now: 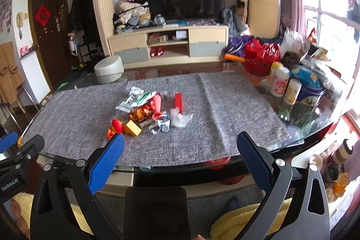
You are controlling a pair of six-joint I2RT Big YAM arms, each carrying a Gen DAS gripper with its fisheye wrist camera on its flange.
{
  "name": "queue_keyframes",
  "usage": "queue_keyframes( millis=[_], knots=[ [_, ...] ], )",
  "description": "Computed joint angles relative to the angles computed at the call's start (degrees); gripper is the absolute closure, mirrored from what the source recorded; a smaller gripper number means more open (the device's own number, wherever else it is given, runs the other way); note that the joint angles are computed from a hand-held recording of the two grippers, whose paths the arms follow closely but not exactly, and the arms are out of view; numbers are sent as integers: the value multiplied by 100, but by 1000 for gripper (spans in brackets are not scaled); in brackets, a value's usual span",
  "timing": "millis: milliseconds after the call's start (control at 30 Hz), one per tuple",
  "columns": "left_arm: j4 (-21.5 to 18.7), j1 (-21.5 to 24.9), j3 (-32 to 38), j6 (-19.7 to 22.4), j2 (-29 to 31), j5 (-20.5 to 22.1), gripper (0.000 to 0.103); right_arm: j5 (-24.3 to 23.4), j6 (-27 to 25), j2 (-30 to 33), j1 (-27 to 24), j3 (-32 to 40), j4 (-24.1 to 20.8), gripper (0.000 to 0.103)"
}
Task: Collect trash
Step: 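Grasp the red lantern ornament with the left tool while the right tool grasps the clear plastic bag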
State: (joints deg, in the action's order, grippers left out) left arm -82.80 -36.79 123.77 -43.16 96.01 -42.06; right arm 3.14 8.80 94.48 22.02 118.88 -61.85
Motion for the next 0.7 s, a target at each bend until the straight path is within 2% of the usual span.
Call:
queue_keyframes(
  millis=[100,233,367,500,600,700],
  knots=[
    [1,96,-31,30,74,142,8,-130,60,149,-53,64,-56,3],
    [52,247,-86,96,179,413,8,-2,-4,391,-63,259,-172,3],
    [119,426,-97,167,314,713,8,-27,-92,579,-96,281,-11,3],
    [208,609,-66,300,509,1036,8,-314,-39,1033,-169,747,-386,3],
    [233,698,3,404,681,1229,9,-263,-139,1474,-173,1309,-867,3],
    [231,798,43,485,851,1450,12,-529,-14,1779,-228,1647,-1019,3]
  ],
)
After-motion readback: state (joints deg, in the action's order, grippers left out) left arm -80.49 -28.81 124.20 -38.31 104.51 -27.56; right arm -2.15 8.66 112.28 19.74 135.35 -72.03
